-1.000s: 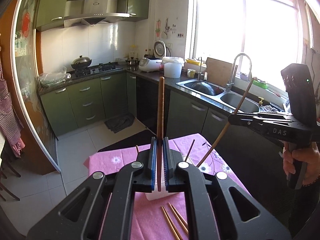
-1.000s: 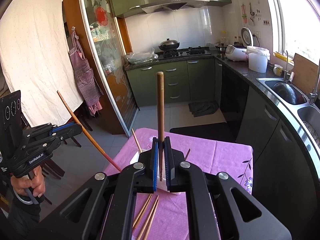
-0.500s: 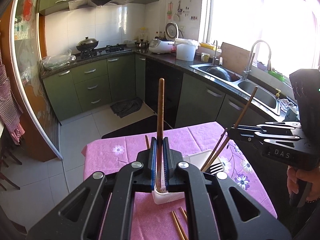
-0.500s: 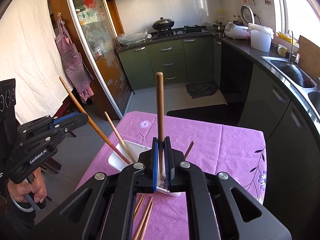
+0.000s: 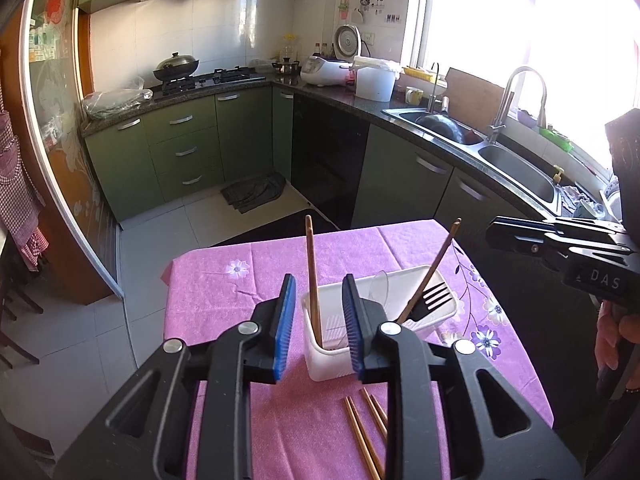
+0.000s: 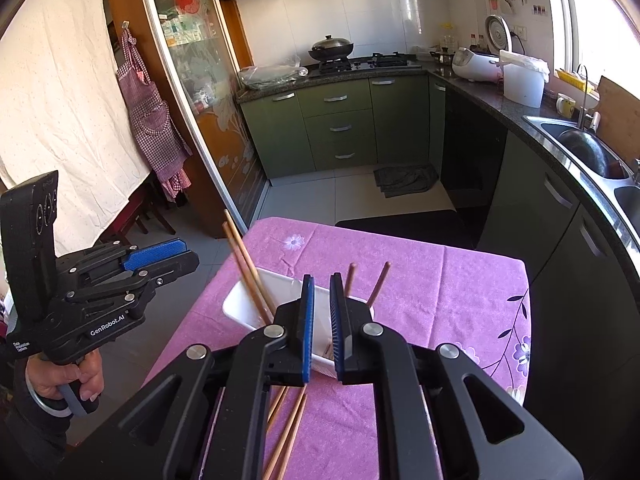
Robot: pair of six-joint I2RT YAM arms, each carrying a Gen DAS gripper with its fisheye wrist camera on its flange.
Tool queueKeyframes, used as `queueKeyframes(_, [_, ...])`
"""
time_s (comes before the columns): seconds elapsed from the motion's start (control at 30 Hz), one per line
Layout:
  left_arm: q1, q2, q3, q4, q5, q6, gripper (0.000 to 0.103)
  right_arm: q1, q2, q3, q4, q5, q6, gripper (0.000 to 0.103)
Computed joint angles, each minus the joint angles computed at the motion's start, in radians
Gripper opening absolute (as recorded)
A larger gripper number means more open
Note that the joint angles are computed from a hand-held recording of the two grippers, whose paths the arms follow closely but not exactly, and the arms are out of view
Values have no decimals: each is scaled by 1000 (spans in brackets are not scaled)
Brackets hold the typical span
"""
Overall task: Organize utensils
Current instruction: 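Move the left gripper back to the chopsticks and grasp one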
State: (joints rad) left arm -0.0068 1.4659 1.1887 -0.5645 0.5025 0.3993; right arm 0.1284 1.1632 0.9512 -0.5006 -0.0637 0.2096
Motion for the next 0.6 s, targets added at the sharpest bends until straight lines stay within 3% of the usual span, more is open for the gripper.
queueKeyframes(0.17, [57, -56, -40, -111, 26, 62, 26, 61, -183, -72, -84, 52, 13, 20])
queueKeyframes(0.3, [105, -39, -109, -197, 36, 134, 27, 118, -304, -184, -157, 102, 28, 20])
queueKeyframes(0.43, [112, -36, -246, -159, -13, 182, 27, 135, -370, -339, -173, 127, 43, 27])
queueKeyframes(0.6, [75, 10, -386, -62, -75, 169, 27, 162, -386, -543, -90, 148, 75, 27])
